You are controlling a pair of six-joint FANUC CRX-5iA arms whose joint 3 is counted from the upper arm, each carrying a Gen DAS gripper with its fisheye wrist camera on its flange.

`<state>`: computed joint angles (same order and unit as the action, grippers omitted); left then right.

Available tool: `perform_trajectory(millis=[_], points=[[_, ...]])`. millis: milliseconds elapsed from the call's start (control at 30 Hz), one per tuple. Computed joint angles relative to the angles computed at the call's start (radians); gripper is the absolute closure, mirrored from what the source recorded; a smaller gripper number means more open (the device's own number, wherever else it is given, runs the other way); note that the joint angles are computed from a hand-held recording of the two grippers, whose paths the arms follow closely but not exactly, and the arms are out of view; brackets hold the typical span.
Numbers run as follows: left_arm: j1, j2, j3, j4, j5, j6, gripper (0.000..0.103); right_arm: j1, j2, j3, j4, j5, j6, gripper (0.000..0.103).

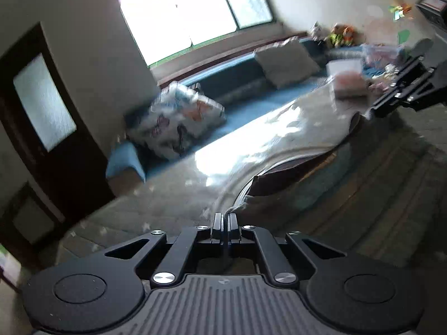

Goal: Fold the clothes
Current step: 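Carry the lifted edge over the cloth with both tools and lay it down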

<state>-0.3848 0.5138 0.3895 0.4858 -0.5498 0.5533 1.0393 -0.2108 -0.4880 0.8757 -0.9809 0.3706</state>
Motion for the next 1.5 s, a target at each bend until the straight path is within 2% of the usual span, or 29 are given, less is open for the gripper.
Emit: perform_trajectory(millis=[133, 267, 333, 400, 500, 533, 600, 633, 667, 767, 833, 867, 1000, 1067, 1233, 1300, 1400, 1500], points=[[-0.005, 0.114, 0.161, -0.108, -0.081, 0.13, 0.1, -0.1, 0.074, -0.004, -0.03, 0.096, -0.026, 0.1], [-0.01, 0.196, 0.288, -0.205, -0.157, 0.249, 0.1, -0.145, 0.128, -0.017, -0.043, 0.145, -0.093, 0.098], [-0.013, 0.212, 0.318, -0.252, -0.168, 0.303, 0.097, -0.157, 0.137, -0.034, -0.015, 0.154, -0.15, 0.096], [-0.014, 0.229, 0.361, -0.325, -0.18, 0.381, 0.096, -0.168, 0.134, -0.052, 0.008, 0.155, -0.212, 0.087], [-0.011, 0.231, 0.394, -0.407, -0.193, 0.488, 0.096, -0.167, 0.118, -0.072, 0.052, 0.135, -0.288, 0.081], [-0.006, 0.22, 0.384, -0.398, -0.185, 0.497, 0.095, -0.163, 0.107, -0.079, 0.065, 0.126, -0.306, 0.08], [0.005, 0.178, 0.325, -0.363, -0.147, 0.492, 0.086, -0.143, 0.076, -0.094, 0.088, 0.112, -0.341, 0.08], [0.008, 0.153, 0.287, -0.334, -0.12, 0.473, 0.075, -0.131, 0.057, -0.102, 0.095, 0.116, -0.355, 0.08], [0.011, 0.129, 0.25, -0.303, -0.094, 0.451, 0.07, -0.125, 0.041, -0.11, 0.1, 0.128, -0.365, 0.08], [0.013, 0.073, 0.164, -0.181, -0.072, 0.361, 0.07, -0.107, 0.016, -0.113, 0.056, 0.187, -0.331, 0.08], [0.011, 0.048, 0.104, -0.061, -0.074, 0.246, 0.07, -0.105, 0.027, -0.099, 0.012, 0.211, -0.298, 0.08], [0.005, 0.038, 0.084, -0.035, -0.078, 0.203, 0.07, -0.112, 0.038, -0.092, -0.004, 0.22, -0.288, 0.08], [-0.017, 0.048, 0.107, -0.08, -0.152, 0.179, 0.068, -0.147, 0.075, -0.069, -0.059, 0.249, -0.266, 0.08], [-0.024, 0.079, 0.162, -0.155, -0.198, 0.233, 0.068, -0.166, 0.087, -0.066, -0.064, 0.254, -0.28, 0.078], [-0.023, 0.168, 0.316, -0.321, -0.316, 0.399, 0.068, -0.222, 0.067, -0.135, -0.012, 0.275, -0.445, 0.072], [-0.017, 0.182, 0.336, -0.359, -0.338, 0.437, 0.067, -0.244, 0.041, -0.173, 0.02, 0.305, -0.511, 0.068], [-0.007, 0.191, 0.351, -0.381, -0.353, 0.489, 0.064, -0.235, 0.026, -0.183, 0.051, 0.249, -0.541, 0.063], [-0.003, 0.165, 0.314, -0.373, -0.313, 0.501, 0.065, -0.219, -0.013, -0.202, 0.081, 0.239, -0.554, 0.063]])
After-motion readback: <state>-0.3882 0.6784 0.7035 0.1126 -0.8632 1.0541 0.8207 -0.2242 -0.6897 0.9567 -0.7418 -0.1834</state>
